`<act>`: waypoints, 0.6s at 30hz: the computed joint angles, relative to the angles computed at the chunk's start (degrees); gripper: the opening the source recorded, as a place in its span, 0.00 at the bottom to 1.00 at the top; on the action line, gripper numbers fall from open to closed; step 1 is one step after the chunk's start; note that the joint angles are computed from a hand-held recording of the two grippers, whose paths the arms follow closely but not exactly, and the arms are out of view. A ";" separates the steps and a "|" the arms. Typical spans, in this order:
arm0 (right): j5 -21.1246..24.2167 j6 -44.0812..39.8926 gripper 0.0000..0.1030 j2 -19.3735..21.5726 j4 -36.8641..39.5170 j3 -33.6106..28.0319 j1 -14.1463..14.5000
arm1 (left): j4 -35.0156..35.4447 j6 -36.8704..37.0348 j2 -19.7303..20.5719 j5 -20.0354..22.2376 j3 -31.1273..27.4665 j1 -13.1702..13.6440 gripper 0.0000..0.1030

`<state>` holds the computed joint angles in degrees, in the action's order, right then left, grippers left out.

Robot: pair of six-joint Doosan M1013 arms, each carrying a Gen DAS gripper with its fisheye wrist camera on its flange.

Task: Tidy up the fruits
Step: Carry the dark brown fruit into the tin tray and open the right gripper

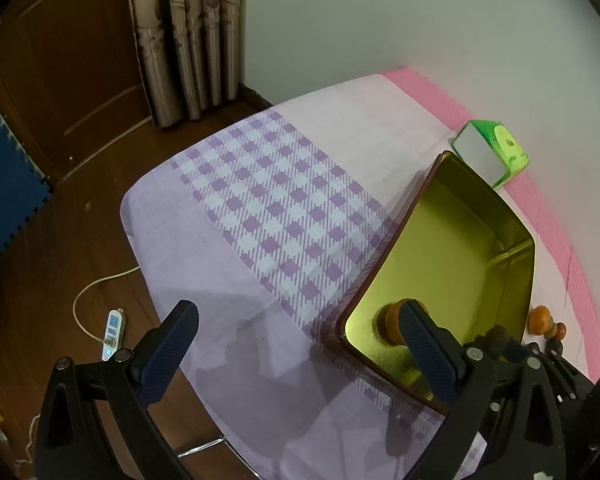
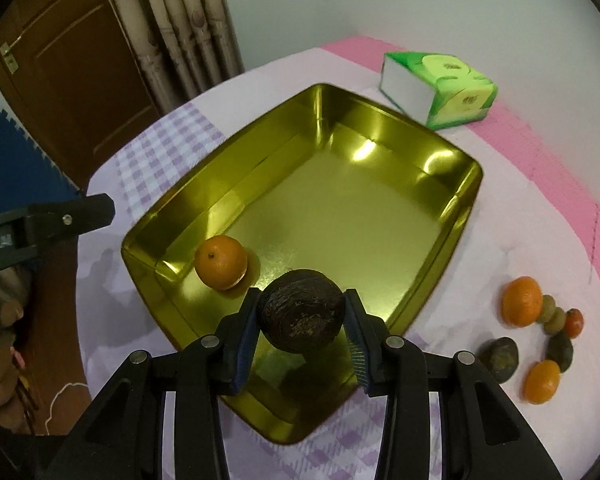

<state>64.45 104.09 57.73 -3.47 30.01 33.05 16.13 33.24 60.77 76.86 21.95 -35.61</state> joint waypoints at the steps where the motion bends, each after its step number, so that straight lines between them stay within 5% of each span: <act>1: 0.46 -0.14 0.40 0.32 0.00 -0.52 0.02 | 0.07 0.02 0.02 0.04 -0.06 -0.01 0.96; 18: 1.77 -0.28 0.41 1.05 0.74 -0.84 -0.05 | 0.45 2.97 1.28 0.99 -2.36 -0.40 0.96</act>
<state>66.22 103.81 58.78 -2.73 29.16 33.00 16.59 36.21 62.05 77.85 19.60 -36.01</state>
